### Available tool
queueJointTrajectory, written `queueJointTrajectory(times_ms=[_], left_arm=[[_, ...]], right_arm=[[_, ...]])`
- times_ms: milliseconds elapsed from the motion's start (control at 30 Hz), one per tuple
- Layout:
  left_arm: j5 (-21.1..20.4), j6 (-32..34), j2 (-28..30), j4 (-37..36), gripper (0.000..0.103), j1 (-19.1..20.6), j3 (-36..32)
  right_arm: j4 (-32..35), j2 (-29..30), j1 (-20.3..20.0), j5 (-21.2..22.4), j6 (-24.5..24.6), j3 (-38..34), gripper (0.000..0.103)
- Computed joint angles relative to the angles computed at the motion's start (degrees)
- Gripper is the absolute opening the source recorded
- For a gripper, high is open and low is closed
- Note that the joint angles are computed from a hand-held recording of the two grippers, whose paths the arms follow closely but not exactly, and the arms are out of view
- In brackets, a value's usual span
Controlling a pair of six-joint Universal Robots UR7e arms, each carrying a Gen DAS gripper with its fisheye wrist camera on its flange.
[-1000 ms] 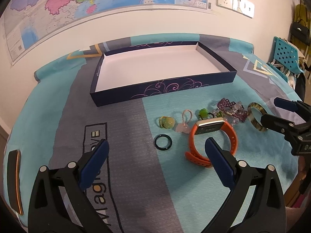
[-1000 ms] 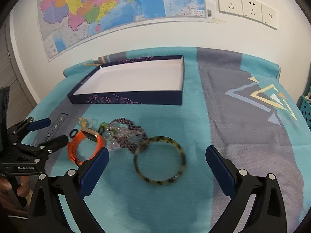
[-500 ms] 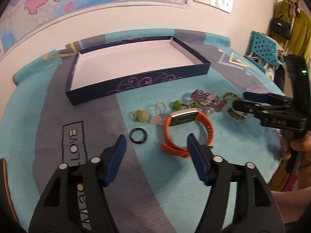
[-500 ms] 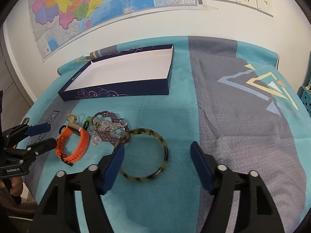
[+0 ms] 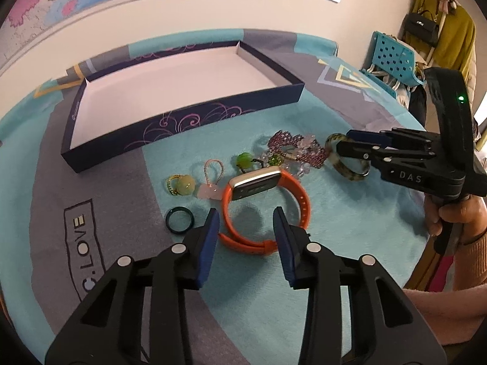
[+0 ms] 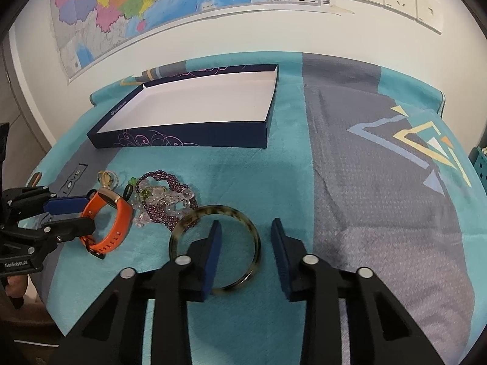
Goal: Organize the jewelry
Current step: 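Grasp the orange watch band with the left tool while the right tool grasps the tortoiseshell bangle, then carry the watch band and bangle into the box and open both tools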
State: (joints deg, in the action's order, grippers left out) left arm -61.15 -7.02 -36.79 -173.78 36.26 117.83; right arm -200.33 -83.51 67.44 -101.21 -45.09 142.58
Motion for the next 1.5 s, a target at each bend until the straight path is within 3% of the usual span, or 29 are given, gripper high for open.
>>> queueJointTrajectory(times_ms=[100, 267, 300, 367, 767, 1000, 1167, 1500], left_arm=[[-1.34, -0.08, -0.19, 1.41, 0.035, 0.96, -0.68], [-0.93, 0.14, 0.43, 3.62, 0.03, 1.1, -2.14], [-0.59, 0.03, 0.52, 3.95, 0.03, 0.98, -2.31], [1.76, -0.52, 1.0, 4.63, 0.012, 0.43, -2.64], [-0.28, -1.62, -1.53, 3.41, 0.007, 1.31, -1.93], [-1.21, -1.31, -3.24, 2.42, 0.007, 2.91, -2.99], [1.76, -0.53, -3.35, 1.58, 0.007, 4.31, -5.9], [5.46, 0.79, 1.14, 5.4, 0.007, 9.21, -18.89]], right_arm=[[0.47, -0.12, -0.05, 0.09, -0.68, -0.14, 0.011], [2.44, -1.34, -0.84, 1.76, -0.36, -0.21, 0.005], [3.17, -1.87, -1.2, 2.55, 0.0, -0.19, 0.005], [3.67, -2.61, -1.58, 3.53, 0.33, -0.06, 0.005], [8.55, -6.66, -0.84, 8.33, 1.27, -0.69, 0.006], [8.66, -3.96, 2.88, 6.99, 1.12, -4.29, 0.006], [9.05, 0.03, 6.52, 4.84, 1.08, -9.51, 0.006], [14.78, 11.52, 11.25, 0.02, 4.51, -24.89, 0.006]])
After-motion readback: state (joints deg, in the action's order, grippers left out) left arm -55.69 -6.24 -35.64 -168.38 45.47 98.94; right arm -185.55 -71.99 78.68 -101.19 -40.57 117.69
